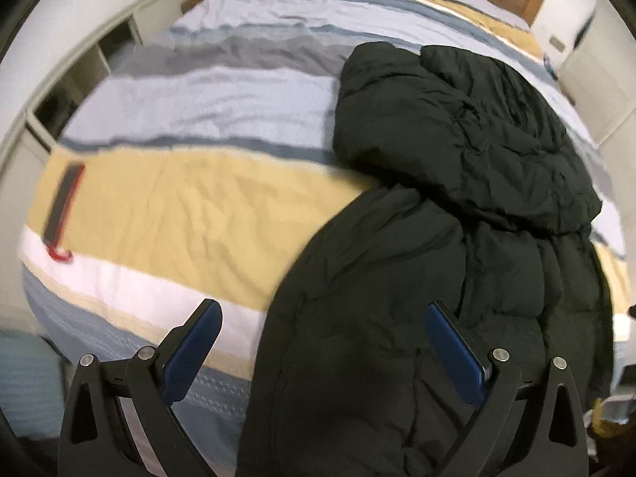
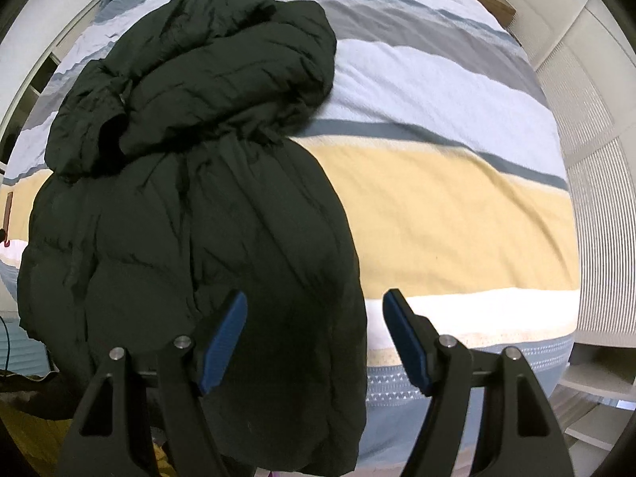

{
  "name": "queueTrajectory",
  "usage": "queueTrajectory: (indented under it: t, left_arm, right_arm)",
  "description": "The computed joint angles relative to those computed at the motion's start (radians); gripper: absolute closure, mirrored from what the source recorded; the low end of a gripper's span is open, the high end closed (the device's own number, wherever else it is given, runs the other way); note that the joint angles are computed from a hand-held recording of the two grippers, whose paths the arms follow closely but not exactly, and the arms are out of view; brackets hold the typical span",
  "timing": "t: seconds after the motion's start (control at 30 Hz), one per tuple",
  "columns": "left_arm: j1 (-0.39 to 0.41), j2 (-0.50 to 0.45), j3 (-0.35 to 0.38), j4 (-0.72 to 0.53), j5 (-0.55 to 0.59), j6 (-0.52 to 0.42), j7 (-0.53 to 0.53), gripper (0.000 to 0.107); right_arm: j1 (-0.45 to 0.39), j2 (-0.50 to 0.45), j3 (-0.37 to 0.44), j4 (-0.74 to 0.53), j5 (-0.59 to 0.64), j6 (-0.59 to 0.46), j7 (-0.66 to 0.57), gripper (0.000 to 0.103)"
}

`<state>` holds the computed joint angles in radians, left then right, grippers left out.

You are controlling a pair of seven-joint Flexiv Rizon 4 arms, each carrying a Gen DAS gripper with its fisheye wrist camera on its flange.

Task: Fold large clothes
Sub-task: 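Move both grippers to the jacket's side edge and close on it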

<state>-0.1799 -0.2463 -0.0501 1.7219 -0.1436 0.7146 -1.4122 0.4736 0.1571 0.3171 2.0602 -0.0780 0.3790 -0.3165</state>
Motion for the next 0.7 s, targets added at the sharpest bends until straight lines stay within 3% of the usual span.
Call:
queueTrajectory:
  t: [0.4, 0.7]
  left_arm:
    - [0.087, 0.059, 0.024, 0.155, -0.174, -0.12, 0.1, 0.007]
    - [0.124, 0.018, 0.012, 0.203, -0.321, -0.186, 0.207, 0.007]
  right_arm:
    - [0.008, 0.048, 0.008, 0.041, 0.105, -0.024, 0.006, 0.033]
    - [0.012, 0.103, 0.007, 0.071, 0.211, -0.066, 0.003, 0.033]
